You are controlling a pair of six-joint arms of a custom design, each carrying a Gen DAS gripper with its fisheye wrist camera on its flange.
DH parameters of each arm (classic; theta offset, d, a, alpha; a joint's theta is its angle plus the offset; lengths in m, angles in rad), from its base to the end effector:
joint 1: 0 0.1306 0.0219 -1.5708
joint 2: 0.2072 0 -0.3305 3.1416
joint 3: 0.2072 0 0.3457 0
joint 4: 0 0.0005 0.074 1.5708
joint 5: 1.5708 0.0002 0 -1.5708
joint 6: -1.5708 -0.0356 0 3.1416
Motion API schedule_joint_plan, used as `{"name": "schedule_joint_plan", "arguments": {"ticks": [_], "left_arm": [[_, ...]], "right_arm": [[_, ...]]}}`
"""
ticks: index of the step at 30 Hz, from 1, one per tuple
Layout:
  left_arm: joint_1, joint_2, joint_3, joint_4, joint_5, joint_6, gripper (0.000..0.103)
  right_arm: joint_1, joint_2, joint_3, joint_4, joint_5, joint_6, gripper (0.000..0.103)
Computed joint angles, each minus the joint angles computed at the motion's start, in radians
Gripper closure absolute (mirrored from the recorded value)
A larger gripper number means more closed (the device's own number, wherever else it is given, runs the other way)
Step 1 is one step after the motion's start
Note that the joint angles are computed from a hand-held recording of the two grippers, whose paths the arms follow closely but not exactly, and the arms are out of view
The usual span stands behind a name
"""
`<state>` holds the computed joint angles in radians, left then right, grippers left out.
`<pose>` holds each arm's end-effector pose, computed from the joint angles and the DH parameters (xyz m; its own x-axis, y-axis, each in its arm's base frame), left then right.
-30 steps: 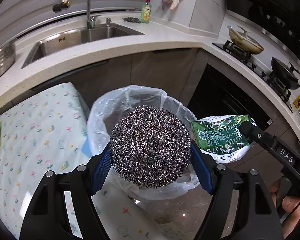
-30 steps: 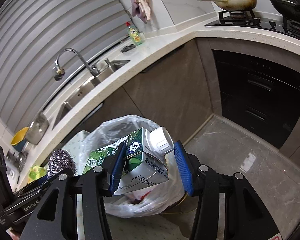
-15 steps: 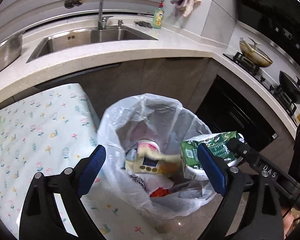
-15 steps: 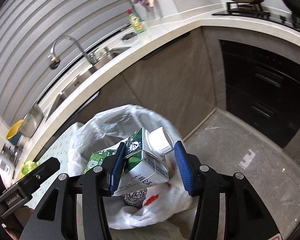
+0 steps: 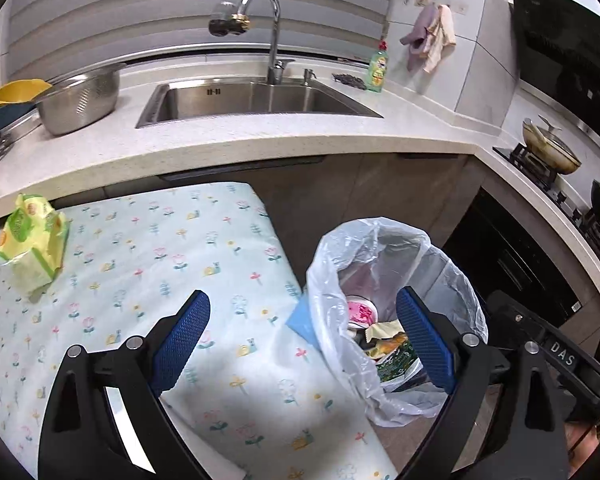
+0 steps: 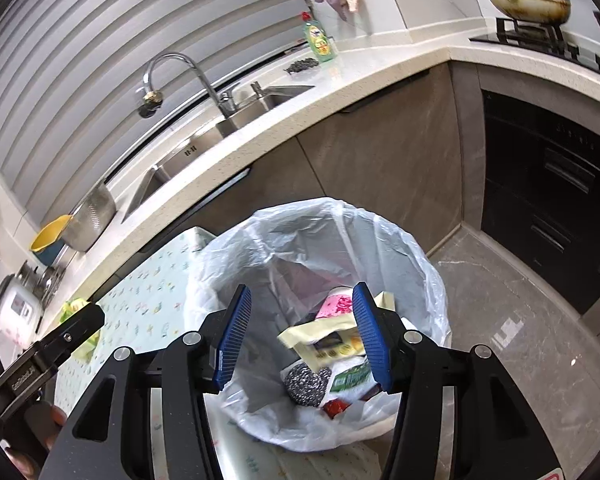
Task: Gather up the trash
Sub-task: 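Return both tools from the bin to the table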
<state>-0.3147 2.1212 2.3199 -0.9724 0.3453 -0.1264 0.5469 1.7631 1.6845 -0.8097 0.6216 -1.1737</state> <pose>0.6281 -0.2177 0.3637 -0.5934 0.3179 -0.7394 0.6011 0.7860 -0.1445 0.4892 0.2730 0.3279 -0.3569 0.6604 -0.6607 0.5691 0.7146 0.4069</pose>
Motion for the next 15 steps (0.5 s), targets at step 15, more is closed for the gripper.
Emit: {"name": "schedule_joint_plan", "arguments": {"ticks": [15], "left_arm": [[0.103, -0.177, -0.195, 0.084, 0.003, -0.006, 0.013]], "right_arm": [[0.108, 0.125, 0.310, -0.140, 0.061, 0.082, 0.046]]}}
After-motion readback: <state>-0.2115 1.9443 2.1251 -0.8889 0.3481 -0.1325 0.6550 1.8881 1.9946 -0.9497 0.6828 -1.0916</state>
